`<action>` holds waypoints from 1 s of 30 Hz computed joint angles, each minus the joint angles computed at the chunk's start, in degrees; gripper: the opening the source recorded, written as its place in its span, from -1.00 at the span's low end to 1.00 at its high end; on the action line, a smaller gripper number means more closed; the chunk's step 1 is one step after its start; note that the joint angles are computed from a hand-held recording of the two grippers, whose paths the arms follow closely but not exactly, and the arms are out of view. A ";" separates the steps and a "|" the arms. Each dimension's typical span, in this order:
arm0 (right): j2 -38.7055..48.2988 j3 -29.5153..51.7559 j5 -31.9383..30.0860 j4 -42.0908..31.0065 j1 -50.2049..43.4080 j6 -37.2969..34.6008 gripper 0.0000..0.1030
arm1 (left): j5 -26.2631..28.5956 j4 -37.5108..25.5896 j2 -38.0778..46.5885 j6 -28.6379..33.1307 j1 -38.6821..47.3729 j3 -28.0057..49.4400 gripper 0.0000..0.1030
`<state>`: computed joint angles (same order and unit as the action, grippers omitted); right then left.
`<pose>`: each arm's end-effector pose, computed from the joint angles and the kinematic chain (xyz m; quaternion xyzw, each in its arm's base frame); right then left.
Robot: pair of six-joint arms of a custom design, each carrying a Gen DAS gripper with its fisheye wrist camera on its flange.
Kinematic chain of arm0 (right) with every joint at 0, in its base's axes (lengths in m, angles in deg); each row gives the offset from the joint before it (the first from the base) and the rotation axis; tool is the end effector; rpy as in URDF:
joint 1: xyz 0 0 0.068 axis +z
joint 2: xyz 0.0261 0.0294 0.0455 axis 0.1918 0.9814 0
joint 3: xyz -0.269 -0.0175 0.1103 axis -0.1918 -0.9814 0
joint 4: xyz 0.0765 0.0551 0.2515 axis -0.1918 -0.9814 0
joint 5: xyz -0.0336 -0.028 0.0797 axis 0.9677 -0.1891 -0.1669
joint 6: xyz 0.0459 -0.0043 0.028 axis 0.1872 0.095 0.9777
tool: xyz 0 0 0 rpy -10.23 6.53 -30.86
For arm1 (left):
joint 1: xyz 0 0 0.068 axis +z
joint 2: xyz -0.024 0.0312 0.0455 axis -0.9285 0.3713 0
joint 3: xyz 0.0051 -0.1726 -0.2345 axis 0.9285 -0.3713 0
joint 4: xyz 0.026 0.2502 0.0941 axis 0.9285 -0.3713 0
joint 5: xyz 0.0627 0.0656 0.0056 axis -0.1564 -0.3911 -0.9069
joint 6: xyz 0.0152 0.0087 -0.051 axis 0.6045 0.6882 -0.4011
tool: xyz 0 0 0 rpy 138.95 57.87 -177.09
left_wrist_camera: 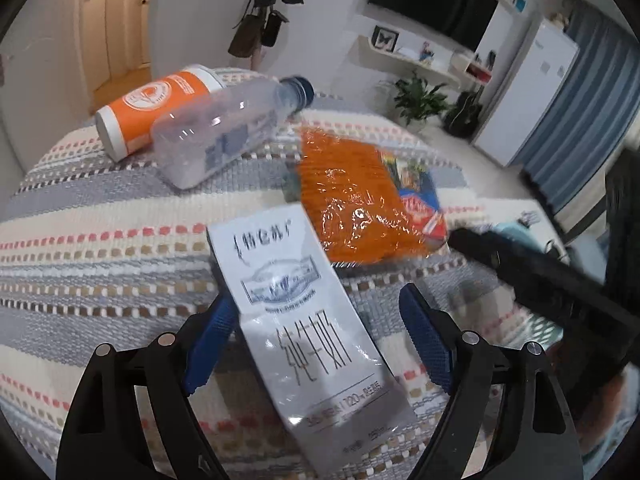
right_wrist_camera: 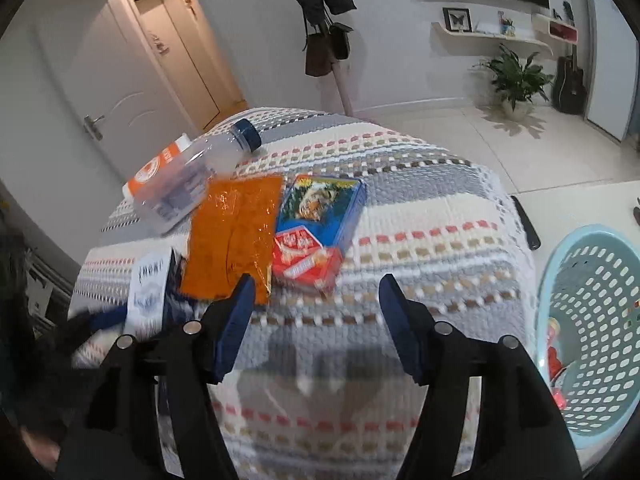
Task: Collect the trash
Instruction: 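Grasp the white milk carton with the left tool while the right tool grasps the tiger card box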
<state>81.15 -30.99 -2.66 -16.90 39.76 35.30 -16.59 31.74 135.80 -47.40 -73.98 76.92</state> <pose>0.3211 0.1828 0.1516 -0.1383 0.9222 0.2084 0.2951 0.2419 -0.0253 0.1471 -0.0883 0.9415 -0.0737 0.3168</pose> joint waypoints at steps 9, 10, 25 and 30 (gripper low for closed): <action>8.88 11.32 9.21 -4.86 3.06 2.50 0.15 | -6.04 -0.65 -1.88 2.75 -2.51 -2.70 0.25; 9.84 12.69 8.80 -5.71 2.94 2.75 0.15 | -4.92 -1.06 -3.45 3.72 -0.63 -3.74 0.22; 16.36 23.64 10.40 -13.47 6.22 4.59 0.43 | 1.33 -3.75 -9.88 10.80 13.04 -6.88 0.34; 19.80 28.96 11.40 -18.29 6.19 4.99 0.44 | -3.27 -2.10 -6.88 8.19 9.51 -6.18 0.37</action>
